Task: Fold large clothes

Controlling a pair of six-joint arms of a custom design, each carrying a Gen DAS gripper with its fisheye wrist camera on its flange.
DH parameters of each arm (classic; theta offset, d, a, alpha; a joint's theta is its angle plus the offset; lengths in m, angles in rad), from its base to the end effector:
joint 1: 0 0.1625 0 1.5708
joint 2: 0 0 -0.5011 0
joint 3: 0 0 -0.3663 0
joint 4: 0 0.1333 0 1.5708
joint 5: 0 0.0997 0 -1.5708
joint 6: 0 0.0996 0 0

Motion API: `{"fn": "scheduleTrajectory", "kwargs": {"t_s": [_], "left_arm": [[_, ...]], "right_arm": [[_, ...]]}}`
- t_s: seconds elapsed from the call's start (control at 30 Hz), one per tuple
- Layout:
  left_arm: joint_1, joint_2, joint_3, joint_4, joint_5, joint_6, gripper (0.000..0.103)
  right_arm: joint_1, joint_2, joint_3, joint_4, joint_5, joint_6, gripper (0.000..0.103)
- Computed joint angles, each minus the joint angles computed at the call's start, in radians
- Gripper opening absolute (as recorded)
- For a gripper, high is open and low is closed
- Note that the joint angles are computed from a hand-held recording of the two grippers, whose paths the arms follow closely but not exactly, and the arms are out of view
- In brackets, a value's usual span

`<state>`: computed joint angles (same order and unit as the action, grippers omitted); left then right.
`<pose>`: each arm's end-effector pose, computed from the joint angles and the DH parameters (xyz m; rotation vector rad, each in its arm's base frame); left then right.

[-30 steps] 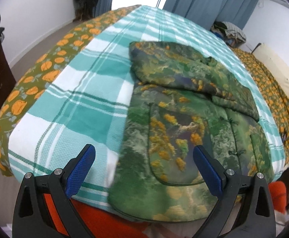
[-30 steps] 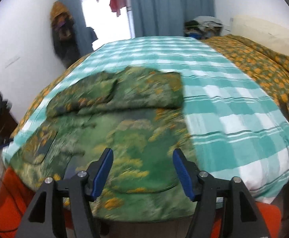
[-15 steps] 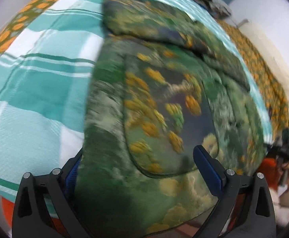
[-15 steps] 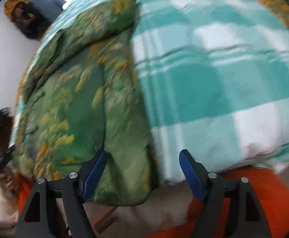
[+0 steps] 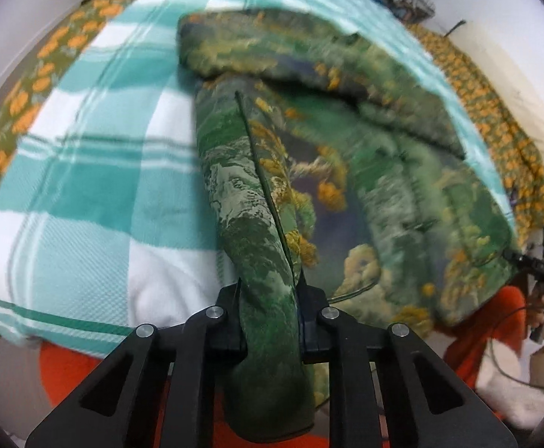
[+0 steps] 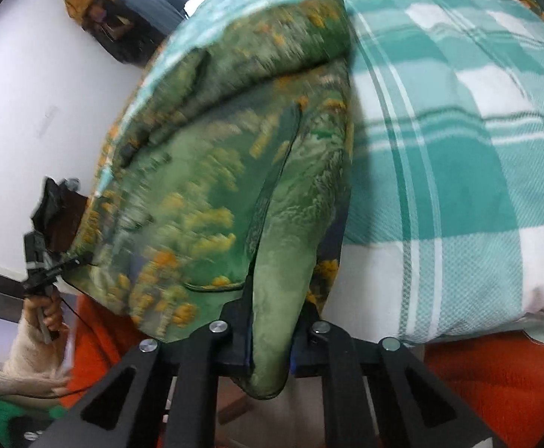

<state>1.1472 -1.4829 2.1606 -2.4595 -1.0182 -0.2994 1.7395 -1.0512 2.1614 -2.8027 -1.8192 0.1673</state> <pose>-0.0136 -0.4816 0.3700 0.0850 2.6488 -0.5280 0.1950 -0.4966 0.1856 -0.0201 -2.9079 0.2354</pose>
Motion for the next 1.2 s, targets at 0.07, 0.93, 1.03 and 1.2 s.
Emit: {"fn": "scheduleTrajectory", "kwargs": {"t_s": [0.07, 0.93, 1.03, 1.2], "left_arm": [[-0.027, -0.028, -0.006, 0.032, -0.011, -0.002, 0.016], [0.084, 0.064, -0.277, -0.065, -0.113, 0.019, 0.021], [0.106, 0.185, -0.332, -0.117, -0.04, 0.052, 0.036], [0.133, 0.242, -0.336, -0.156, -0.026, 0.037, 0.064]], "right_arm": [[0.02, -0.02, -0.014, 0.008, 0.003, -0.002, 0.012], [0.009, 0.058, -0.232, -0.151, 0.185, -0.016, 0.012], [0.001, 0.169, -0.31, -0.241, 0.07, -0.083, 0.013], [-0.035, 0.295, -0.369, -0.275, -0.016, -0.01, 0.043]]}}
